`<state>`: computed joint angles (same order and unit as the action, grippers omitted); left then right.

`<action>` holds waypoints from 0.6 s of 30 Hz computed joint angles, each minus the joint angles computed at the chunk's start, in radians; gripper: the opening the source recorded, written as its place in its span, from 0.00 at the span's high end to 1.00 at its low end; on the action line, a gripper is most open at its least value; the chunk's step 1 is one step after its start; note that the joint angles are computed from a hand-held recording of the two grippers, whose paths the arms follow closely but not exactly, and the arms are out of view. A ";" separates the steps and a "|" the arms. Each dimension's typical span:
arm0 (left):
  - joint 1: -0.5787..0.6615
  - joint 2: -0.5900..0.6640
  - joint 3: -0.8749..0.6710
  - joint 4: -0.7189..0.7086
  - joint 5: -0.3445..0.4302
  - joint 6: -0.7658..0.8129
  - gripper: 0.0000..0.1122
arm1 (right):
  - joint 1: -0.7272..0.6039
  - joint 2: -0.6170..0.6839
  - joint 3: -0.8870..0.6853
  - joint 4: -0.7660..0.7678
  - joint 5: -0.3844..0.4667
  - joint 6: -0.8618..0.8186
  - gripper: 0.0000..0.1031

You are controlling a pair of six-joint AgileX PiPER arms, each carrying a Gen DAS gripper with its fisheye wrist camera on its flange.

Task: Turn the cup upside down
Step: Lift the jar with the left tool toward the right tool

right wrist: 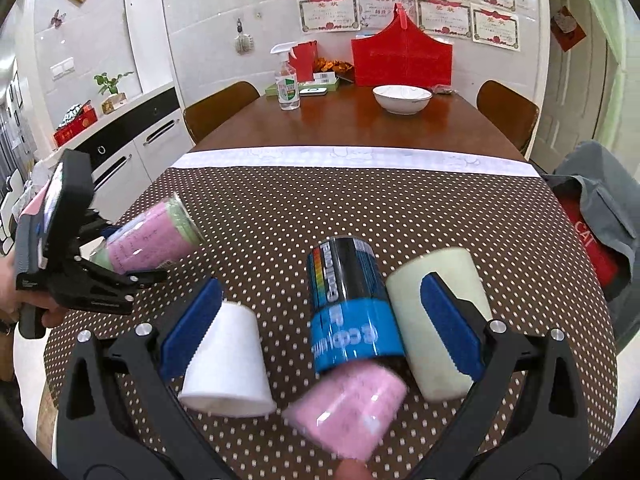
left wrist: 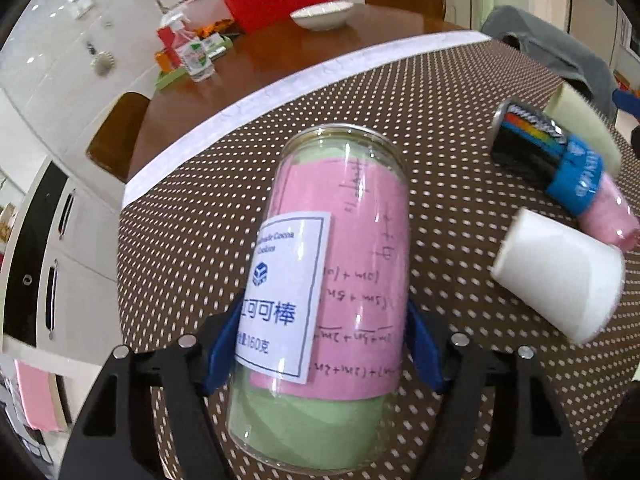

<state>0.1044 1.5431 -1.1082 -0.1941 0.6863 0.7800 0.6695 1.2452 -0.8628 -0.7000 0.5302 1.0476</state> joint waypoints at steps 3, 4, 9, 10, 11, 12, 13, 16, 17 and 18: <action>0.018 -0.114 0.087 -0.040 0.000 0.031 0.37 | 0.053 -0.070 0.052 -0.060 0.042 0.073 0.06; 0.020 -0.168 0.129 -0.049 0.005 0.042 0.37 | 0.069 -0.093 0.071 -0.078 0.056 0.095 0.06; -0.003 -0.385 0.273 -0.087 0.039 0.093 0.37 | 0.151 -0.225 0.180 -0.162 0.140 0.211 0.06; -0.015 -0.429 0.300 -0.098 0.056 0.097 0.37 | 0.158 -0.249 0.197 -0.161 0.150 0.217 0.06; -0.024 -0.468 0.322 -0.109 0.072 0.102 0.37 | 0.173 -0.275 0.215 -0.165 0.170 0.230 0.06; -0.046 -0.510 0.345 -0.113 0.089 0.098 0.37 | 0.201 -0.306 0.233 -0.176 0.204 0.250 0.06; -0.090 -0.546 0.367 -0.101 0.095 0.072 0.37 | 0.228 -0.331 0.248 -0.188 0.236 0.267 0.06; -0.203 -0.645 0.426 -0.062 0.120 -0.009 0.37 | 0.335 -0.413 0.295 -0.227 0.361 0.338 0.06; -0.248 -0.669 0.443 -0.043 0.125 -0.044 0.37 | 0.363 -0.438 0.307 -0.232 0.396 0.355 0.06; -0.319 -0.680 0.463 -0.009 0.113 -0.103 0.37 | 0.410 -0.475 0.326 -0.239 0.451 0.385 0.06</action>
<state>-0.2144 0.8632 -0.6448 -0.2030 0.7994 0.6769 1.0799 0.7700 -0.5365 -0.9387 0.9808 1.4325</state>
